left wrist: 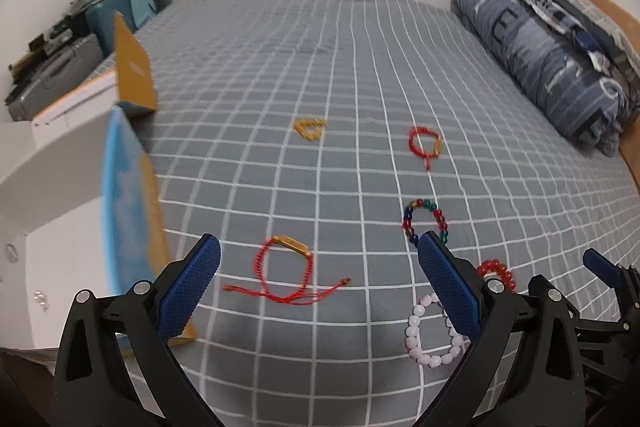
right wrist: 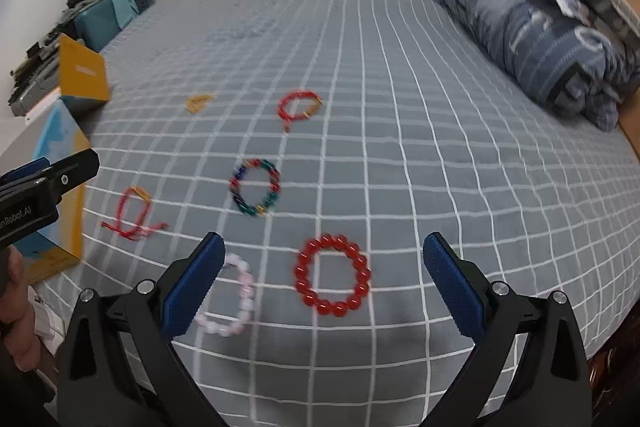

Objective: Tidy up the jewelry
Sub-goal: 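Move both tools back over the remaining bracelets on the bed, then grasp the red cord bracelet with the left tool while the right tool grasps the large red bead bracelet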

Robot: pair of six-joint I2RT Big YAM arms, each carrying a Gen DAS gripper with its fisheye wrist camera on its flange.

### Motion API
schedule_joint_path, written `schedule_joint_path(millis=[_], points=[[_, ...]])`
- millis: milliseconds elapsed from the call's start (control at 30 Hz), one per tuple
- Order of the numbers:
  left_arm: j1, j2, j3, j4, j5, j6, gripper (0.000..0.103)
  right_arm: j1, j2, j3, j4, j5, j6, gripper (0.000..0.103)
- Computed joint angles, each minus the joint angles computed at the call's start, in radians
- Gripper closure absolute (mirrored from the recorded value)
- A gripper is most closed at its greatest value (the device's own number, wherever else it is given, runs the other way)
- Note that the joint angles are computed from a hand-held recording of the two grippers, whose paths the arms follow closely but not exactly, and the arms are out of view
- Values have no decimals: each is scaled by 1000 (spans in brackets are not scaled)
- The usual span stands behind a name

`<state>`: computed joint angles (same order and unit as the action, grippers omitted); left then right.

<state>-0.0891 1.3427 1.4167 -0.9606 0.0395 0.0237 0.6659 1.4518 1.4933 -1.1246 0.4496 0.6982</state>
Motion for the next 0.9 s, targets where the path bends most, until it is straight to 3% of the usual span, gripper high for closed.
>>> schedule_joint_path(millis=[500,900], points=[[29,150,-49,101,-43,-17,6,-87,54,-138,121,-149,-39,8],[54,241,-4,72,-24,-27,7,-91,78,-146,123,-174,-34,8]])
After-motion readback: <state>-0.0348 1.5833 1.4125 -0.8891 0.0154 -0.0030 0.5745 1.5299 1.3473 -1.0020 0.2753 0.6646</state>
